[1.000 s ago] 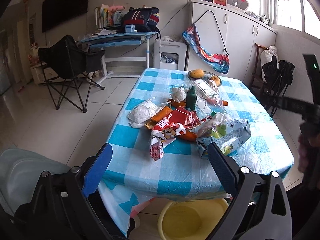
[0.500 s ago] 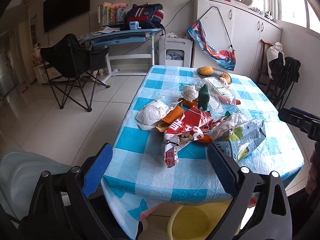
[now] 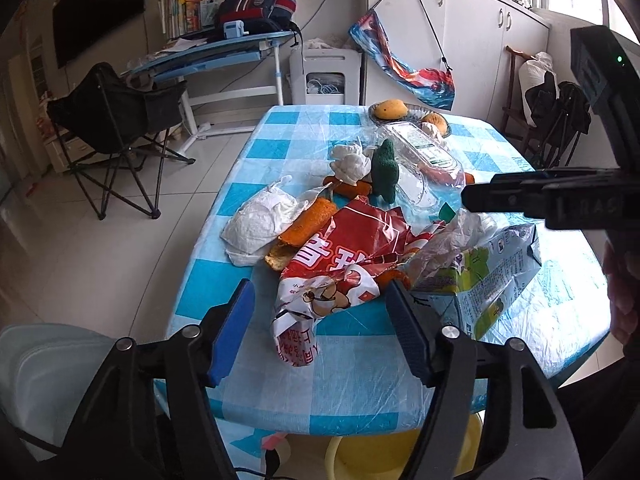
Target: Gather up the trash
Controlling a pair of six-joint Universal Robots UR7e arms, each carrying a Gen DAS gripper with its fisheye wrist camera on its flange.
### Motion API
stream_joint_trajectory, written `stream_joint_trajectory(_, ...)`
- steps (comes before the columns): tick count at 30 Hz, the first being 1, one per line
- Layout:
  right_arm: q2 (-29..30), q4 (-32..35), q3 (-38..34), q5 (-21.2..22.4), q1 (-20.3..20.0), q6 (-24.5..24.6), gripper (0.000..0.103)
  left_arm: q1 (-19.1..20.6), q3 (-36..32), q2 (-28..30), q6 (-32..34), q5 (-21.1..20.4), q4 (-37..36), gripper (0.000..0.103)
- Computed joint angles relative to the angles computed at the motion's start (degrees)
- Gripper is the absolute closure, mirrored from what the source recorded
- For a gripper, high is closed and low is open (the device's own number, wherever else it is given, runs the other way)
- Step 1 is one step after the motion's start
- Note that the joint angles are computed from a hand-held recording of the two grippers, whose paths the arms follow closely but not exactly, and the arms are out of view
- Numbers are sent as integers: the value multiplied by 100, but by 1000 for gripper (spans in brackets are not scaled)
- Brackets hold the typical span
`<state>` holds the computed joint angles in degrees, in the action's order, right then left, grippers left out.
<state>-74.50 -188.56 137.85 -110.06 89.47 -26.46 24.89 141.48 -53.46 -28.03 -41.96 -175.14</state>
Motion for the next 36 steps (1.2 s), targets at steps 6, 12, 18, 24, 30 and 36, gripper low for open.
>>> stream_joint_trajectory(6, 300, -168, -21, -481, 238, -276, 53, 225, -72, 88, 183, -296, -251, 73)
stream_joint_trajectory(12, 454, -330, 2, -786, 331, -520, 97, 239, 44, 3, 233, -449, -589, 89)
stream_joint_trajectory(18, 221, -953, 217, -300, 321, -413, 100, 92, 300, -144, 203, -405, -1082, 90)
stream_joint_trajectory(24, -50, -1230, 370, 232, 196, -221, 101, -45, 579, -277, 231, -259, -1841, 90)
stream_joint_trajectory(30, 228, -307, 36, 184, 115, 277, 49, -137, 716, -339, 29, -128, -1945, 90)
stream_joint_trajectory(36, 912, -382, -248, -682, 338, 173, 52, -72, 675, -332, 104, -198, -1938, 90)
